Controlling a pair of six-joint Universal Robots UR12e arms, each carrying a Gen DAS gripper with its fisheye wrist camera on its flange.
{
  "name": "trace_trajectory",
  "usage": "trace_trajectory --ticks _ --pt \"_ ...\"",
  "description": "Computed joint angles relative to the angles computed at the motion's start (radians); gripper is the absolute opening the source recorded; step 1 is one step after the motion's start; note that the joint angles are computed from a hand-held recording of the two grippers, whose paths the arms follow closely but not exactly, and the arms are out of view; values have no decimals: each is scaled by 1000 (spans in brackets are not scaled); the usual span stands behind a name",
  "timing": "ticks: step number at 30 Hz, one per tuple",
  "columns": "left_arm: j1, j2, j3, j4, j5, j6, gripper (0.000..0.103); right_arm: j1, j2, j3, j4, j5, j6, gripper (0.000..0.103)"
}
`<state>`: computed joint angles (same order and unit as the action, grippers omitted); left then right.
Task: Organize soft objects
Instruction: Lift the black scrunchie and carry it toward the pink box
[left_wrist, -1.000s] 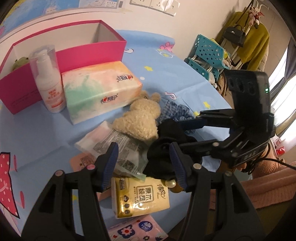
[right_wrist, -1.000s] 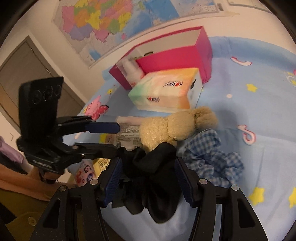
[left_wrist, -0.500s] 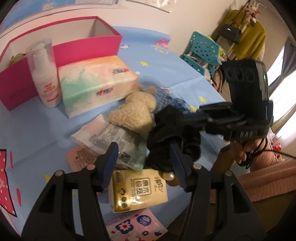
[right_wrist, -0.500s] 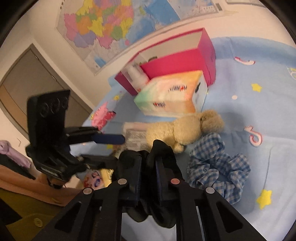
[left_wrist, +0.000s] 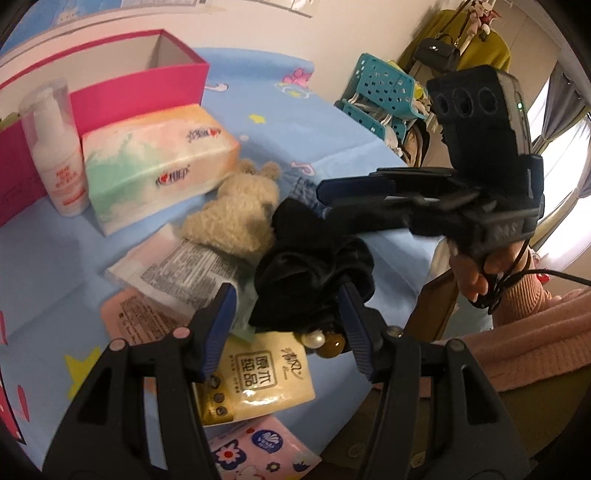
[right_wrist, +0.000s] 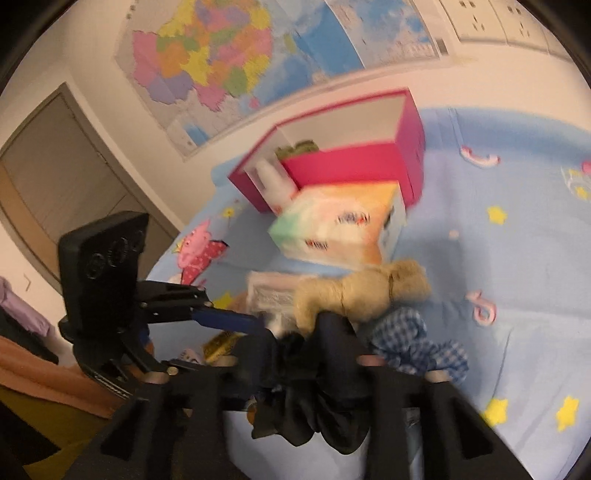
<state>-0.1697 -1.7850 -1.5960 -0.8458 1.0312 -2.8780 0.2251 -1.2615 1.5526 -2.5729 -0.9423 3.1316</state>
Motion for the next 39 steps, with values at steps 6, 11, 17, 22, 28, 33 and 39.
trace_trajectory --ticks 6,11,17,22,28,33,39 --pt "1 0 -3 -3 -4 7 59 25 31 -31 71 -47 -40 51" --pt "0 1 -6 -3 -3 4 59 18 29 -27 74 -17 -44 10" --pt "-7 -3 -1 10 -19 17 54 -6 4 4 -63 78 36 6" --pt "-9 -8 6 20 -26 17 37 -2 1 -8 -77 53 37 6" --pt "3 -10 4 23 -38 -10 37 -5 14 -10 -82 49 68 6" --pt "7 -12 9 38 -40 -36 28 -11 16 -4 -136 73 105 6" --pt "14 -4 16 98 -51 -50 25 -20 20 -15 -215 118 144 6"
